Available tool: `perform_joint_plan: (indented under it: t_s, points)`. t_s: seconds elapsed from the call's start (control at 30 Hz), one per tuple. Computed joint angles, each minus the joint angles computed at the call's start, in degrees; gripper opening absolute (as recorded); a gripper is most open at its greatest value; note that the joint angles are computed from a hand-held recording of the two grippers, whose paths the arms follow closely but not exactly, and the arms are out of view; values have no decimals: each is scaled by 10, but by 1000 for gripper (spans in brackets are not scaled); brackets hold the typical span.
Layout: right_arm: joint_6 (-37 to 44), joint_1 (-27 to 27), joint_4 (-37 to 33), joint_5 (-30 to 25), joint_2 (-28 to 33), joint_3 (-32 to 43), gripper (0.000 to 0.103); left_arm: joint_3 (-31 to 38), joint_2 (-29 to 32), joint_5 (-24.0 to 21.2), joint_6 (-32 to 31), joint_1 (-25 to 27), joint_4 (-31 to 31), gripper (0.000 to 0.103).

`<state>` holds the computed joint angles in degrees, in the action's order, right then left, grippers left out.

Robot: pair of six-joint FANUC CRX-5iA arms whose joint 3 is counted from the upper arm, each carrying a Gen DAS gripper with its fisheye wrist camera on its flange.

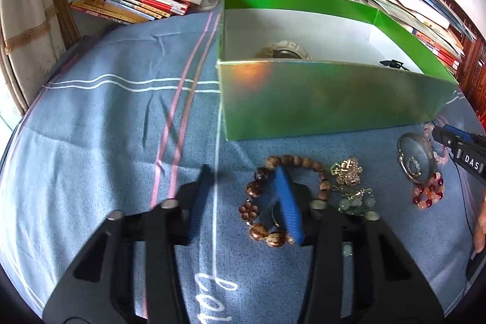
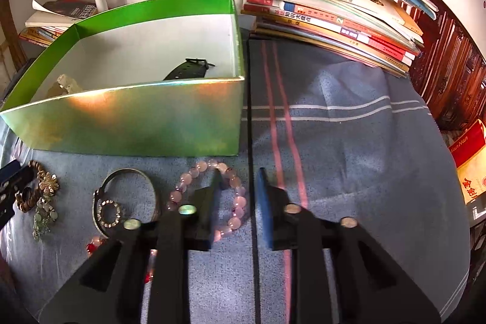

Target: Organize jewelry

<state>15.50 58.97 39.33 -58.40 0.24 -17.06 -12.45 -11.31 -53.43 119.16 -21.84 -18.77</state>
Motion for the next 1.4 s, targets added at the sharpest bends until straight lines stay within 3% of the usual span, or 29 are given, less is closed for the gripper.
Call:
perform_joint_plan:
  t_s: [0.03, 0.2, 0.37, 0.47, 0.53, 0.6, 0.8, 1.13, 1.23, 1.4]
  points:
    - [1, 2, 2, 0, 0, -1, 11, -2, -2, 2, 1, 1, 1, 22]
    - [-8, 8, 23, 13, -8, -14, 8, -7, -7, 6, 5, 1, -1, 14]
    - [-17, 9, 35, 46, -26, -31, 7, -13, -12, 17, 2, 3, 8, 14]
    - [-19, 11, 34, 37, -22, -27, 7, -13, -11, 19, -6, 0, 10, 14]
    - [-52, 9, 51, 37, -24, -36, 8, -13, -11, 17, -3, 2, 12, 20]
    - [-58, 6, 41, 32, -27, -34, 16, -12, -10, 14, 0, 4, 14, 27]
    - [-35, 6, 21, 19, -15, -22, 17, -12, -8, 15, -7, 4, 18, 40]
    - [-18, 6, 8, 11, -5, -14, 17, -13, -5, 18, -26, 4, 26, 50]
    - [-21, 5, 10, 9, -5, -15, 23, -12, -4, 19, -25, 3, 27, 51]
    - [-27, 3, 11, 7, -4, -15, 33, -6, 5, 16, -37, -2, 29, 64]
